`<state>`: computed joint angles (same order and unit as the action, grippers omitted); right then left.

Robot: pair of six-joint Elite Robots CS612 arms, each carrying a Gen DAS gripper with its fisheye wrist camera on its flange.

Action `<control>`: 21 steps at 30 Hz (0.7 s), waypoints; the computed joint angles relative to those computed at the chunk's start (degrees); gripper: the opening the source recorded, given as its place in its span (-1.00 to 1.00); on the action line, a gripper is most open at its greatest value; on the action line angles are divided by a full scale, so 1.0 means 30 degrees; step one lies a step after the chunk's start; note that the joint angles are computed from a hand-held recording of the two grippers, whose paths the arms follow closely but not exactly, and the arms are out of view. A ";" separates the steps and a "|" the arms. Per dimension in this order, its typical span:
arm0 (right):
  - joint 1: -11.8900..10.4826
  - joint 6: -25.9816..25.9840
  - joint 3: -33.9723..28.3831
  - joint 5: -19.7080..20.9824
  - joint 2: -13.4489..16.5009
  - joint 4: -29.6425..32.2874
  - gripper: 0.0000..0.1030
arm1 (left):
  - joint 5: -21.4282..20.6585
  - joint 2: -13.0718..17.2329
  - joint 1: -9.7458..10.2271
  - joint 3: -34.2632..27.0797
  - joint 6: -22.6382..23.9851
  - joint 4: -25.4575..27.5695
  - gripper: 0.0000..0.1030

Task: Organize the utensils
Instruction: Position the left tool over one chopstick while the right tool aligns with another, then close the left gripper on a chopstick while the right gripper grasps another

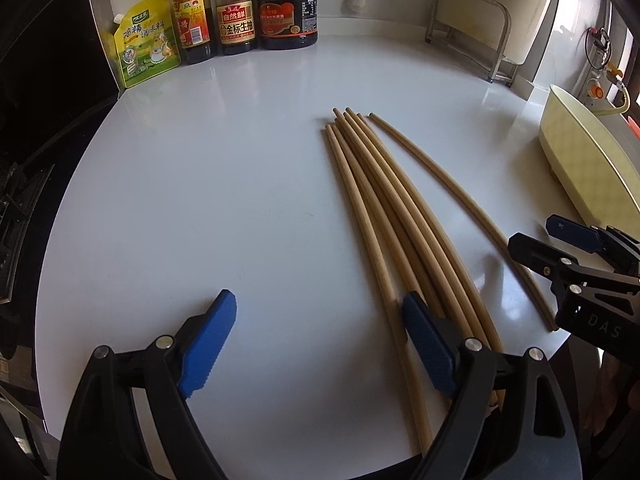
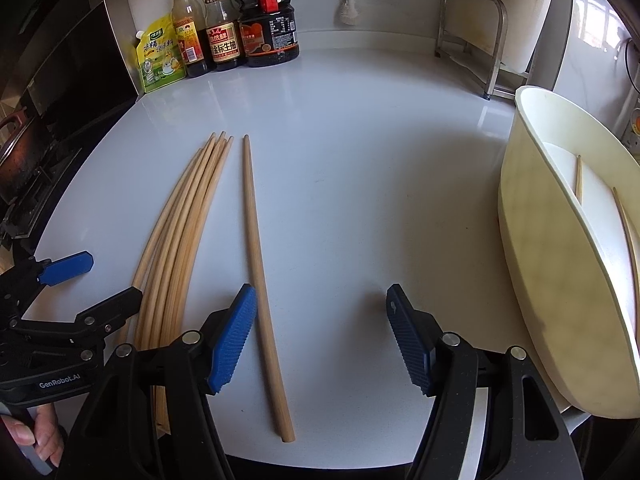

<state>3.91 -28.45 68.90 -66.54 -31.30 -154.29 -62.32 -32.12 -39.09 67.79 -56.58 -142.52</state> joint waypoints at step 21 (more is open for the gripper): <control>0.0587 -0.1133 -0.0304 -0.0935 0.0360 -0.1302 0.24 | 0.0706 0.0129 0.0333 -0.0078 -0.0345 -0.0143 0.54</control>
<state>5.68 -31.85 67.99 -69.35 -30.22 -158.20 -60.20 -31.73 -38.09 67.56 -57.61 -142.95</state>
